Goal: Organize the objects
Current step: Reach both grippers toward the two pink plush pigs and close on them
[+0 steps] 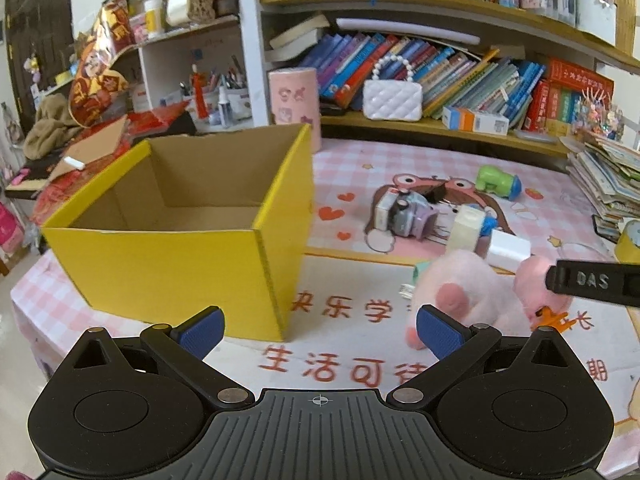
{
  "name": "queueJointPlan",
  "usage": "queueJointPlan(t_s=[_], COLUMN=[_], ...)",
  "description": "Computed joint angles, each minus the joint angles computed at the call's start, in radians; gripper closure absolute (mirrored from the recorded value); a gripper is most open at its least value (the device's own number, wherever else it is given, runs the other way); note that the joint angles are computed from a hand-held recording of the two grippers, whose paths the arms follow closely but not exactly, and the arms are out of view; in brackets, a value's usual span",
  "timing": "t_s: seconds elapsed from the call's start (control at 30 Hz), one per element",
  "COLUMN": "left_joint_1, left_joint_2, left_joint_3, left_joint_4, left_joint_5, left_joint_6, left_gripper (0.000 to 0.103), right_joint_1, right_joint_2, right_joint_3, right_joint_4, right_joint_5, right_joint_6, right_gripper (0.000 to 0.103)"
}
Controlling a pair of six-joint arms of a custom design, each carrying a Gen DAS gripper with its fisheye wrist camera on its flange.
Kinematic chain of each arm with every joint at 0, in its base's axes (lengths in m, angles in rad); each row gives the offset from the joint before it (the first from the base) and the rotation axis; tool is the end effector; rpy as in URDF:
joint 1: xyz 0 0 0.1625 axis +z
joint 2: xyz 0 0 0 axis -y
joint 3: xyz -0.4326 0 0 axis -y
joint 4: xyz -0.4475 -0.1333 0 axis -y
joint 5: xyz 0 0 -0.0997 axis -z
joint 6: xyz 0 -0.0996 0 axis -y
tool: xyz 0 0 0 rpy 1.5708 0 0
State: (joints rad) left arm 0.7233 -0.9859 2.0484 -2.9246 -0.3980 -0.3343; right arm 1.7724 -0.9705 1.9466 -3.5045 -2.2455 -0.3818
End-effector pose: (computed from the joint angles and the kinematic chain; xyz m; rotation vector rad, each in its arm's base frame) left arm -0.2732 -0.5415 0.1239 0.3346 2.0804 -1.0317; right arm 0.1930 -0.5894 0.1856 0.2478 -2.2109 1.0625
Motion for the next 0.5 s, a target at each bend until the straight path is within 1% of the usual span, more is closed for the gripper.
queueJointPlan(t_s=[0.03,0.13,0.3,0.33,0.37,0.4,0.5], left_joint_1=[0.000,-0.003,-0.006,-0.005,-0.004,-0.003,0.004], left_joint_2=[0.005,0.024,0.043,0.044,0.046,0.050,0.061], left_joint_3=[-0.006,-0.018,-0.035,-0.039,-0.041,-0.048,-0.062], left_joint_4=[0.008,-0.002,-0.026,-0.028,-0.033,-0.036,-0.052], left_joint_5=[-0.008,-0.028,-0.051,-0.058,-0.064,-0.070,-0.089], left_joint_6=[-0.005,0.011,0.032,0.031,0.028,0.025,0.021], left_gripper=[0.000,0.000,0.000,0.000,0.000,0.000,0.000], right_joint_1=[-0.008,-0.035,-0.065,-0.071,-0.077,-0.089,-0.098], right_joint_2=[-0.004,-0.014,-0.015,-0.017,-0.021,-0.032,-0.047], right_joint_3=[-0.006,-0.039,-0.081,-0.087,-0.090,-0.088,-0.078], right_joint_4=[0.022,0.138,0.290,0.316,0.341,0.371,0.362], right_joint_5=[0.010,0.050,0.100,0.112,0.131,0.171,0.204], right_joint_6=[0.010,0.049,0.061,0.062,0.064,0.069,0.079], right_gripper=[0.034,0.034,0.034,0.039,0.052,0.059,0.059])
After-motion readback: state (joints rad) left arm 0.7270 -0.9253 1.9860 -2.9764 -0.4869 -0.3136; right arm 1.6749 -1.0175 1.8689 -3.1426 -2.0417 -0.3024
